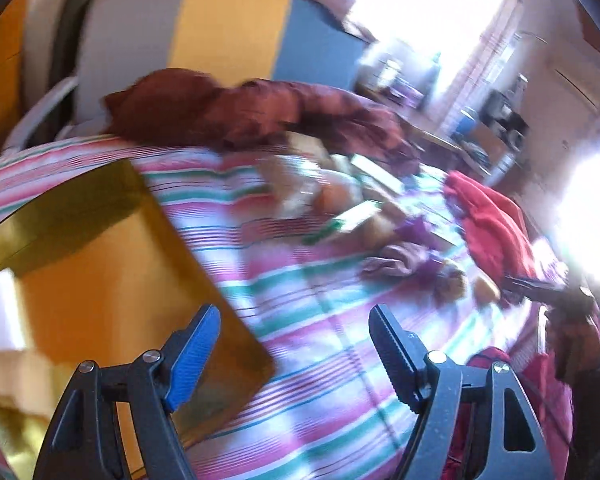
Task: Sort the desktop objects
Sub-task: 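Grasp the second yellow sponge with the right tool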
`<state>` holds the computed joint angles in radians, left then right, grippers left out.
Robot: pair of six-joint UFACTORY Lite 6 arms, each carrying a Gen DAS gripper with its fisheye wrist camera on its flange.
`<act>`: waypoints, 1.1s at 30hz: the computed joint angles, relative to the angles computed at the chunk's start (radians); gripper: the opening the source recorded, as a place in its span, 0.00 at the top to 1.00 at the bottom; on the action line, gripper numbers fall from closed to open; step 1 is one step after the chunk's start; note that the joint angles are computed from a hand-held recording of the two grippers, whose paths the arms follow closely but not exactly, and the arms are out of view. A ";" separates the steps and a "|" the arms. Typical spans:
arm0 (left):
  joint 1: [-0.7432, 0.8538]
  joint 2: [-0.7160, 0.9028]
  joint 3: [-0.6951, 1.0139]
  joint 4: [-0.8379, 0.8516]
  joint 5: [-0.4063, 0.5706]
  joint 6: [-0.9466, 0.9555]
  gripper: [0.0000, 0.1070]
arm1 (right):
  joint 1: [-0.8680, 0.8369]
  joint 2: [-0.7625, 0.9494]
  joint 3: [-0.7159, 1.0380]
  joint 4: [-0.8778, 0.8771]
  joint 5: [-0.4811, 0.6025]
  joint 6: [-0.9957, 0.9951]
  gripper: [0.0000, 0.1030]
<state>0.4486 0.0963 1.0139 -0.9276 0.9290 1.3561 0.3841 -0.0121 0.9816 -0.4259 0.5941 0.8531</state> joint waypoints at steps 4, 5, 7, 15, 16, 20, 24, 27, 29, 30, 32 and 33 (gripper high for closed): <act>-0.138 0.006 0.008 -0.002 0.004 -0.038 0.27 | -0.112 0.016 -0.001 0.075 0.030 -0.143 0.02; -0.185 0.024 0.023 -0.001 0.011 -0.058 0.27 | -0.136 0.035 0.017 0.092 0.052 -0.119 0.02; -0.249 0.050 0.045 0.003 0.006 -0.090 0.27 | -0.176 0.050 0.020 0.133 0.047 -0.182 0.02; -0.502 0.164 0.155 0.030 -0.028 -0.197 0.27 | -0.231 0.217 0.141 0.250 0.086 -0.431 0.03; -0.522 0.183 0.174 0.033 -0.025 -0.204 0.27 | -0.232 0.233 0.153 0.249 0.095 -0.444 0.05; -0.608 0.271 0.254 0.035 -0.015 -0.253 0.27 | -0.254 0.271 0.180 0.277 0.110 -0.507 0.07; -0.692 0.358 0.336 0.043 -0.011 -0.311 0.27 | -0.285 0.296 0.192 0.299 0.115 -0.537 0.11; -0.747 0.404 0.379 0.046 -0.013 -0.344 0.28 | -0.314 0.317 0.199 0.339 0.116 -0.586 0.18; -0.780 0.432 0.404 0.053 -0.025 -0.367 0.29 | -0.308 0.332 0.203 0.319 0.126 -0.583 0.26; -0.797 0.448 0.416 0.057 -0.030 -0.381 0.31 | -0.300 0.340 0.206 0.297 0.134 -0.573 0.30; -0.824 0.472 0.434 0.063 -0.037 -0.400 0.35 | -0.282 0.354 0.207 0.263 0.145 -0.557 0.42; -0.840 0.480 0.438 0.067 -0.053 -0.409 0.35 | -0.275 0.353 0.202 0.260 0.143 -0.558 0.42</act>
<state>-0.3917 0.5764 1.4516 -0.8606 0.8763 0.9468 0.1089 0.3412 1.1833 -0.1663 0.7369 0.2948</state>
